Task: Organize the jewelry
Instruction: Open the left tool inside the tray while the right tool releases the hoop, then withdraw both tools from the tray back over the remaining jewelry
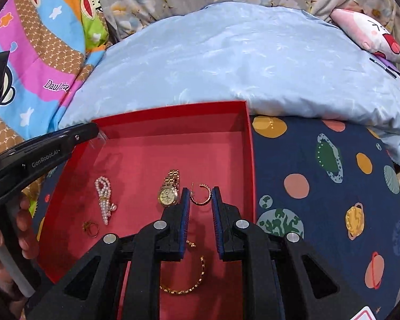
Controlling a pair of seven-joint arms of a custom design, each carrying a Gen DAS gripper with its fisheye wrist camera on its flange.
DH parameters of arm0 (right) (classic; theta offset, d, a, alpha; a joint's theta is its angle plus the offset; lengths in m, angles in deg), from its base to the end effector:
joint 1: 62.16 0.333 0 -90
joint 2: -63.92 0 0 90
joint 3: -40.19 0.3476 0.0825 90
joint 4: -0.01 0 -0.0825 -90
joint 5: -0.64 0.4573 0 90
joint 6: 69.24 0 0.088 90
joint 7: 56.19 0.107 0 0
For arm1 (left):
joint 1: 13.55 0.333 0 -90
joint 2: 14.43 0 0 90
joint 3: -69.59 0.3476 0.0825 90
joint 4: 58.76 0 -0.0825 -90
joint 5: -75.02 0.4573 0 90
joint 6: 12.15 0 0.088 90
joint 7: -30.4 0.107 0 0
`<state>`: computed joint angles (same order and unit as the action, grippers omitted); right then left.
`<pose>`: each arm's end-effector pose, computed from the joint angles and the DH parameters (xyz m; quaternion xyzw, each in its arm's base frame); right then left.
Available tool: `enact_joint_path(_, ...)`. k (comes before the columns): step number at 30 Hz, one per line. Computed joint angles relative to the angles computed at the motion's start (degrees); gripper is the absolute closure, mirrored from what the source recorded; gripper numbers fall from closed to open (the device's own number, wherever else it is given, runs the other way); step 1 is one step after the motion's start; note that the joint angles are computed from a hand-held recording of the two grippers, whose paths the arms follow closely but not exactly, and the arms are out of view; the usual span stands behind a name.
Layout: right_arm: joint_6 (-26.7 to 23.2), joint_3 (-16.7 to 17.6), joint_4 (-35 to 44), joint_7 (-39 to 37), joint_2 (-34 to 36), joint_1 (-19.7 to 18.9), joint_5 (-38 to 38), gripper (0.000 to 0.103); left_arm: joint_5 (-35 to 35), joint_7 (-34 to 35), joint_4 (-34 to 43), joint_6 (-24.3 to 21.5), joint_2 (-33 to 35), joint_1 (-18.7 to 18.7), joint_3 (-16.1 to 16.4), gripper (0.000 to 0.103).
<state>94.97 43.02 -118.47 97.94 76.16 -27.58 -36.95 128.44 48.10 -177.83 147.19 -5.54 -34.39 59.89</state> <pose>0.5200 0.4389 0.3705 -0.7057 0.6312 -0.1403 0.2898 0.5570 -0.3670 0.3901 -0.6419 0.6793 -0.2740 0.2266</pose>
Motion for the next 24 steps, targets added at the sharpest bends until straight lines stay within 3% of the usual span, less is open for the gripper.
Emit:
enact_joint_path(1,0.0,-0.5,-0.1,1.1,-0.2,0.4,-1.1,0.085,-0.1,-0.1,0.0,0.3,0.1,0.0,0.0,0.069)
enact_joint_path(6,0.7,-1.0,-2.2,6.3,-3.4,0.4,-5.3,0.083,2.9,-4.9,-1.5,-0.6,-2.6,-0.1,0.1,0.052)
enact_joint_path(10,-1.2,0.9,-6.5,12.5,-10.0,-0.6,-11.7,0.074,5.8,-10.2,-7.9,-1.4,-11.1,1.8,-1.9,0.035)
enact_joint_path(12,-3.0,2.7,-9.6,16.5,-14.5,-1.3,-15.3,0.067,5.8,-10.4,-11.6,-3.6,-16.2,2.7,-3.7,0.035)
enact_joint_path(15,-5.0,6.1,-14.9,19.6,-21.0,-2.3,-16.5,0.064,3.4,-9.5,-17.4,-6.3,-23.5,3.4,-6.4,0.034)
enact_joint_path(20,-9.0,11.9,-22.7,20.6,-29.3,-2.1,-11.5,0.064,-4.2,-7.4,-27.1,-8.0,-34.9,2.1,-9.9,0.034)
enact_joint_path(24,-9.7,15.8,-27.6,20.7,-33.7,-1.1,-5.4,0.064,-11.5,-5.1,-32.3,-7.7,-39.7,-0.2,-12.0,0.034)
